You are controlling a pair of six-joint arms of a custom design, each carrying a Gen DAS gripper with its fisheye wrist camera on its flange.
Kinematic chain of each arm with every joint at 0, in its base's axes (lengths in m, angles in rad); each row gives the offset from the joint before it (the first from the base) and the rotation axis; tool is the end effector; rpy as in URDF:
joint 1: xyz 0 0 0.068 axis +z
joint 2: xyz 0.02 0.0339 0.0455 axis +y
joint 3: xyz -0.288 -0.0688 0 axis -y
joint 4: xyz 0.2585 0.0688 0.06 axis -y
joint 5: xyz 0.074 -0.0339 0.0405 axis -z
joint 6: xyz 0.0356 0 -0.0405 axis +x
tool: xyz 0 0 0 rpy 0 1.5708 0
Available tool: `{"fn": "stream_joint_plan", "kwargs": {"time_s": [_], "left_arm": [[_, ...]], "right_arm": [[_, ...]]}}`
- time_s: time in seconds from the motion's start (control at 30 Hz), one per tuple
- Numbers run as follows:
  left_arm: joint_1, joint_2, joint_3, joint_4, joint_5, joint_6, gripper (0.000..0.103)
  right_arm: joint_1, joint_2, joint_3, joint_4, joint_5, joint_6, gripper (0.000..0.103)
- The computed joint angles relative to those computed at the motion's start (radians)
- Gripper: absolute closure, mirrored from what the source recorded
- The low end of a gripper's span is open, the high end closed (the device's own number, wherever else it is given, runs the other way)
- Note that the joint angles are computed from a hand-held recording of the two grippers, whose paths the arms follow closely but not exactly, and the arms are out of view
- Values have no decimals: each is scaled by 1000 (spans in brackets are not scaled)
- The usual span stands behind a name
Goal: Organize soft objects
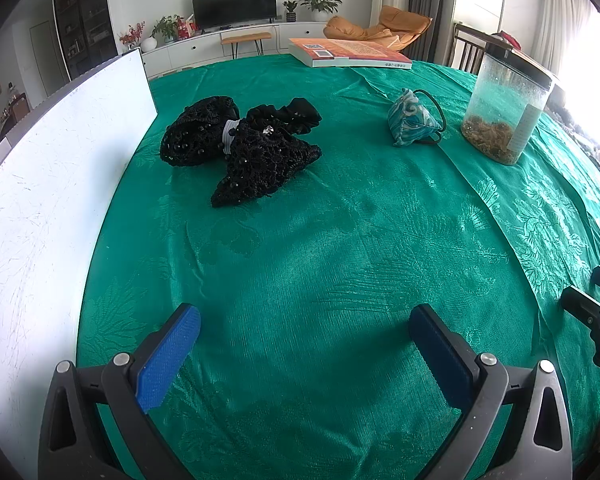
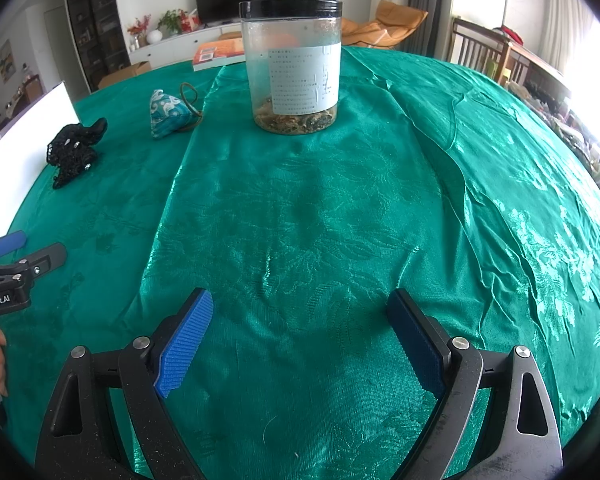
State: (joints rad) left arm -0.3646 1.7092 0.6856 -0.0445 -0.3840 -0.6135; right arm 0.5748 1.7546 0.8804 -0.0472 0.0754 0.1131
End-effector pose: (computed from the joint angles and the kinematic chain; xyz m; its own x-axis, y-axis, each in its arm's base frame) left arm 0.2823 -0.0935 0.1154 -0.7626 -0.2803 -0.5829 -0.3389 0.9408 -0.0090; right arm 0.2958 0.1884 0.1497 -0.7211 -0.3330 -0.6076 -0.4252 0.9050 0.0086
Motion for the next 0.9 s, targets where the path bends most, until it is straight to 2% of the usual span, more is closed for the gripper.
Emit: {"fn": "stream_joint_plan", "kwargs": {"time_s": [0.17,0.23,0.33,0.43,0.53,0.67,0.73,0.77,0.83,0.9], "left_arm": [[1,-3,-2,-1,0,-7,0],[15,-20,-8,-10,-2,-49,0],[83,-88,-34,65,48,-95,0],[176,-46,100,8,88,-64,0],[271,92,294,-85,157,-37,0],[325,264,487,-195,126,-16,0],[333,296,510,-196,117,0,2],[331,286,488,-157,109,21,7],[324,254,439,-97,103,73,54],[324,218,391,-60,159,113,62]], "right_arm": [[0,0,0,1,0,0,12],[0,0,-1,1,0,0,12],[0,0,-1,1,0,0,12],[0,0,-1,2,0,0,12],[0,-1,-2,2,0,0,12],[0,0,-1,2,0,0,12],[0,0,-1,2,1,0,12],[0,1,0,2,1,0,12],[0,1,-1,2,1,0,12],[0,1,0,2,1,0,12]]}}
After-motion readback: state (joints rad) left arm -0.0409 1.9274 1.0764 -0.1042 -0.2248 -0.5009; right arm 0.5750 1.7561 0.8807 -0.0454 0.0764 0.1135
